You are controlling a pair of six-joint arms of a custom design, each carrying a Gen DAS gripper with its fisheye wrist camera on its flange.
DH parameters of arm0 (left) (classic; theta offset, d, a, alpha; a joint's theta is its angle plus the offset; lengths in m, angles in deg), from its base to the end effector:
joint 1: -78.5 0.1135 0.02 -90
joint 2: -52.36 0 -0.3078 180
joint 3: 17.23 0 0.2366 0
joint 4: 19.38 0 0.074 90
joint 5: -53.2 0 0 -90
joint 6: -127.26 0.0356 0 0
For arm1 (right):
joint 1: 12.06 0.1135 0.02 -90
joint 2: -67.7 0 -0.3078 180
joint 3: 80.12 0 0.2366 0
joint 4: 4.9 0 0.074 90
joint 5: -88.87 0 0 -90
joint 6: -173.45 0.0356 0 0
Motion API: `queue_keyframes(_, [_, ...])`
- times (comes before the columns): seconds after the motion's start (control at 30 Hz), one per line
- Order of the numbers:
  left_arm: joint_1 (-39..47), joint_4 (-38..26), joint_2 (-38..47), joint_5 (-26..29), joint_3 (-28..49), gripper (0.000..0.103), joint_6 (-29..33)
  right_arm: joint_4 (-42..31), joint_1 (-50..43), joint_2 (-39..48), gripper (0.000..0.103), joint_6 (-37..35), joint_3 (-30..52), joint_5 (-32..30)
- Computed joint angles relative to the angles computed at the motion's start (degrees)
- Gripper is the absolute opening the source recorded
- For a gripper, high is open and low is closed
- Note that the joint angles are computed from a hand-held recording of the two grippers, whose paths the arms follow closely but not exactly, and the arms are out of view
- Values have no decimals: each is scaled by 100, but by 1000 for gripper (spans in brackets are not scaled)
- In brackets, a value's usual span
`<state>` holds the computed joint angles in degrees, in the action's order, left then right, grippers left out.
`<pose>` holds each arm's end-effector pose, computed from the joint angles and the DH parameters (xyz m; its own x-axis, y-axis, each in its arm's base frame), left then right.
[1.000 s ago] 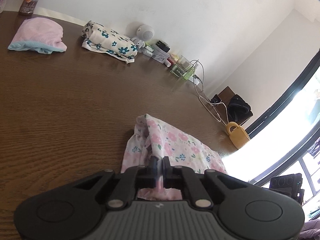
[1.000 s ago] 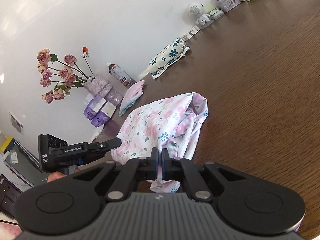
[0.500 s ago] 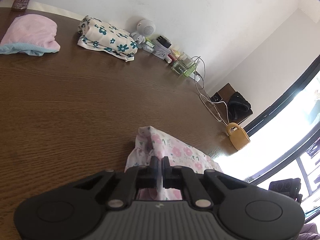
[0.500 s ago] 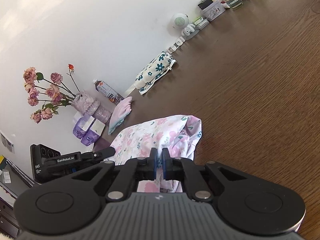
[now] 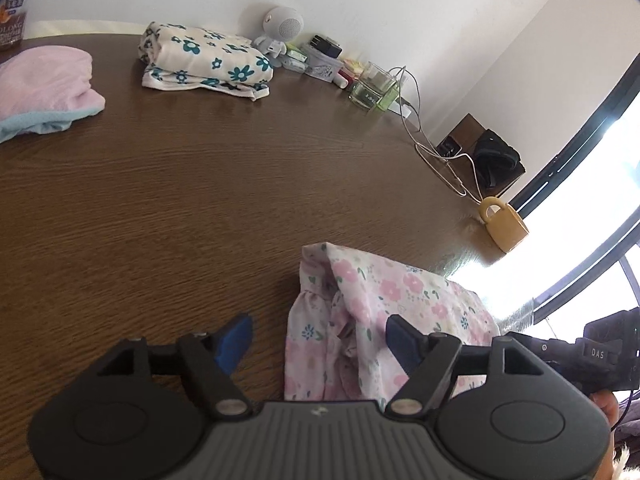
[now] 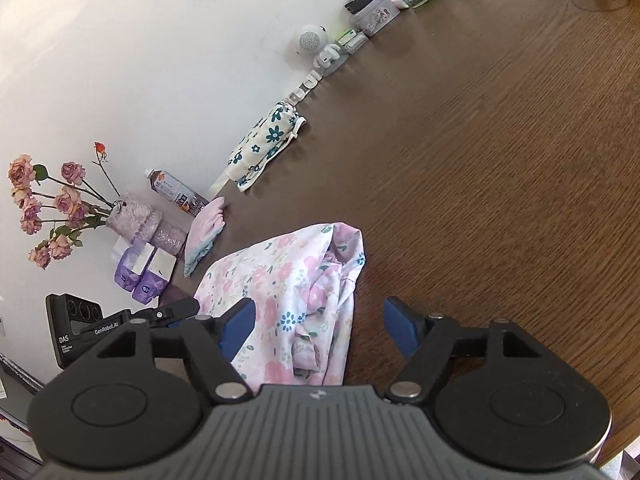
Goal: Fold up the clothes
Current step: 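Lift the folded dress with both grippers and carry it toward the teal-flowered stack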
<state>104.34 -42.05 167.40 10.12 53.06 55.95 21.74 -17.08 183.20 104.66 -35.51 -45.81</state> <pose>0.3318 0.1318 0.1350 -0.8017 -0.1451 -0.5798 0.2234 0.8271 -0.5158 0.3021 -0.0014 0.0985 -0.8070 0.3291 -0.4903 -0.1583 0.6793 0.7166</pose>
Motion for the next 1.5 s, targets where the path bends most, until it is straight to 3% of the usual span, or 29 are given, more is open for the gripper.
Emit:
queue_keyframes(0.1, [75,-294,151,263,156,74,168,-183,161,-133,73,28,14,265])
queue_keyframes(0.27, [175,-338,294,552,210,70,25,186,368,-78,72,401,-129,356])
queue_keyframes(0.37, [195,-485,435,691,299,46,-81,352,517,-40,67,598,-153,499])
queue_keyframes(0.43, [194,-709,621,852,426,28,-132,464,584,28,55,771,-151,550])
queue_keyframes(0.5, [206,-724,707,946,453,27,-185,585,621,132,43,986,-136,549])
queue_keyframes(0.73, [286,-545,762,1220,358,20,-302,1391,600,562,20,1492,-247,327])
queue_keyframes(0.87, [394,-533,742,1495,375,18,-360,1779,607,602,16,1568,-292,233])
queue_keyframes(1.03, [507,-74,557,1782,251,17,-753,2025,661,589,15,1623,-164,119])
queue_keyframes(1.2, [650,876,334,2058,192,17,-1730,1805,776,586,15,1660,343,-43])
queue_keyframes(1.37, [664,3051,236,2128,163,17,-3794,1263,976,641,15,1620,1394,-186])
queue_keyframes(1.5, [600,4310,596,1972,591,17,-5083,753,1161,868,15,1610,2513,-241])
